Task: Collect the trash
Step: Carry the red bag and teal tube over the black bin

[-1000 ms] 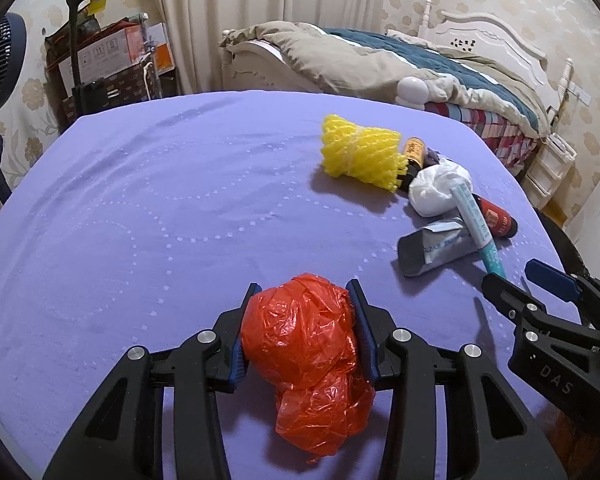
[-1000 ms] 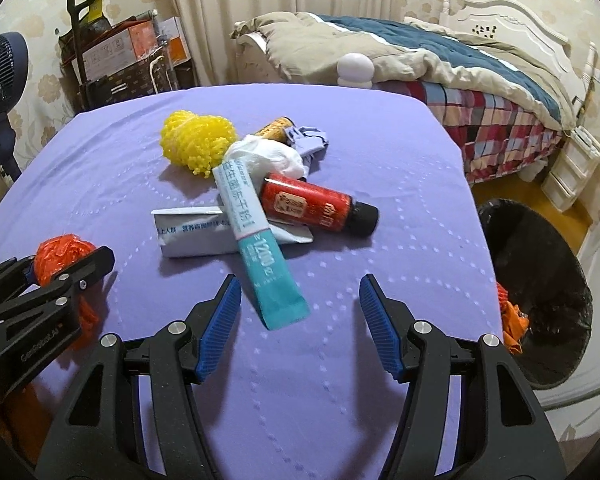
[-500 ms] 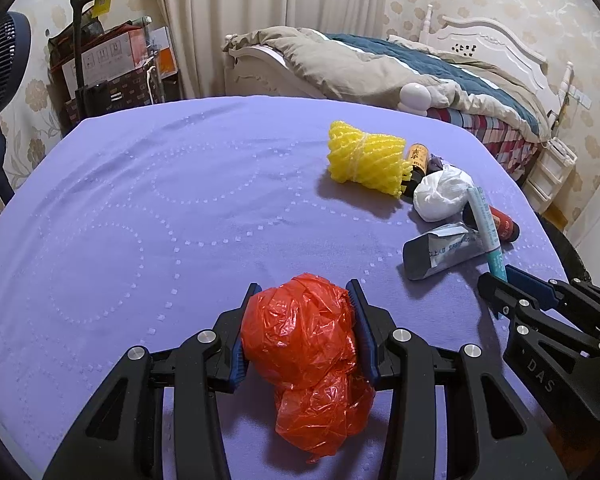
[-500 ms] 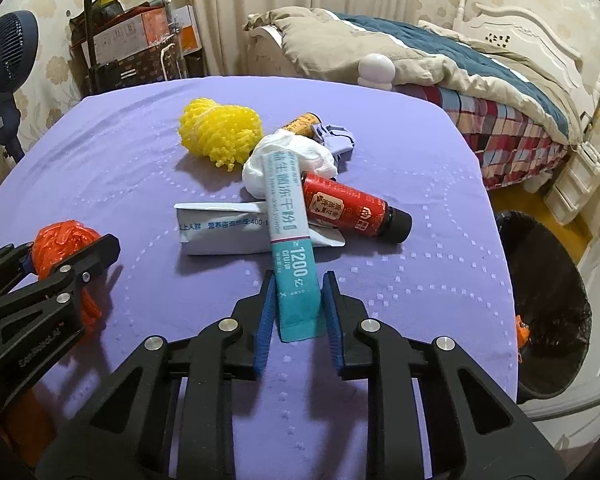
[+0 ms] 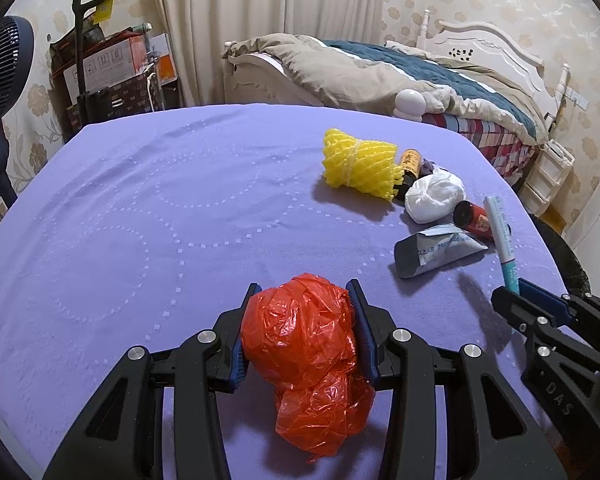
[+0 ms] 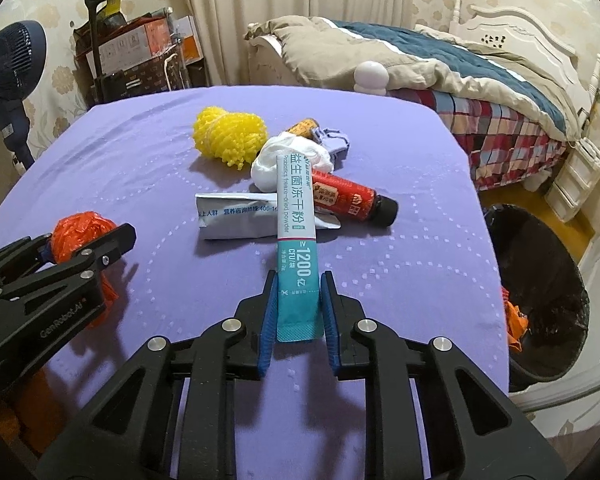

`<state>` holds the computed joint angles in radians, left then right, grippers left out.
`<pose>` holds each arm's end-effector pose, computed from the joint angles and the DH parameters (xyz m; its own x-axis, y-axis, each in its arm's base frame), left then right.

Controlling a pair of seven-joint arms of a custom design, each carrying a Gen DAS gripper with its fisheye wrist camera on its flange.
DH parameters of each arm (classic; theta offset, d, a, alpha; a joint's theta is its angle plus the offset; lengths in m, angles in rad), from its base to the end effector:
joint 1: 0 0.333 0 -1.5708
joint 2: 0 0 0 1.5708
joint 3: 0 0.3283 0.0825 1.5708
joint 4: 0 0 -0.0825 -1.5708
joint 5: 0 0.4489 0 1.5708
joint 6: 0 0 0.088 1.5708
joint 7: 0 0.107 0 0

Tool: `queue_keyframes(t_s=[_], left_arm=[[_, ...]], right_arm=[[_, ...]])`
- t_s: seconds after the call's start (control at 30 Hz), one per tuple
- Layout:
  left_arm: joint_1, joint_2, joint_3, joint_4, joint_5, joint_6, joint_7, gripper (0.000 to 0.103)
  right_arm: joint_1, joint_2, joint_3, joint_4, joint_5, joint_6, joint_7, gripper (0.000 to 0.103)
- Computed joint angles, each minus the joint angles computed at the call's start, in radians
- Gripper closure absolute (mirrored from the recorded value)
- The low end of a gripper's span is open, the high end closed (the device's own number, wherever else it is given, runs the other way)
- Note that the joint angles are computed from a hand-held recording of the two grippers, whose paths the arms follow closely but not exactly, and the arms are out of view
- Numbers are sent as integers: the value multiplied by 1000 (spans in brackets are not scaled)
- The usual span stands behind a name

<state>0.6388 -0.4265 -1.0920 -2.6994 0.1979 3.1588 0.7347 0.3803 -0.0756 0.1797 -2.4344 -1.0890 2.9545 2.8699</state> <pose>0.4369 -0.2096 0.3260 0.0726 -0.9961 0.0492 -0.7295 -0.0867 -0.6785 0.4264 0.3368 0.3407 0.2835 -0.9590 -0.0012 -0.7251 -0.2135 -0.6548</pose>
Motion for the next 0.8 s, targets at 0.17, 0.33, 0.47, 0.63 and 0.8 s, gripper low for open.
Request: queue_keyframes(t_s=[0.17,0.33,0.47,0.63,0.8], left_arm=[[-33,-8,21,-2,-4,7,7,60],[-60,-14,27,5,-17,19,23,60],[-74,-2,22,23,-28,29,46,60],[-41,27,-35,73,-35,42,78,60],[60,53,-164,147,-36,61,117,60]], right_arm=[[-18,-47,6,-31,-35,1,50,83],[-57,-104,16,-69,-64,-1,101,83],[-95,-150,24,-103,-78,-11,136,83],[-145,-201,28,-142,-85,-24,167,83],[-202,-248,26,-179,-93,-39,193,83]])
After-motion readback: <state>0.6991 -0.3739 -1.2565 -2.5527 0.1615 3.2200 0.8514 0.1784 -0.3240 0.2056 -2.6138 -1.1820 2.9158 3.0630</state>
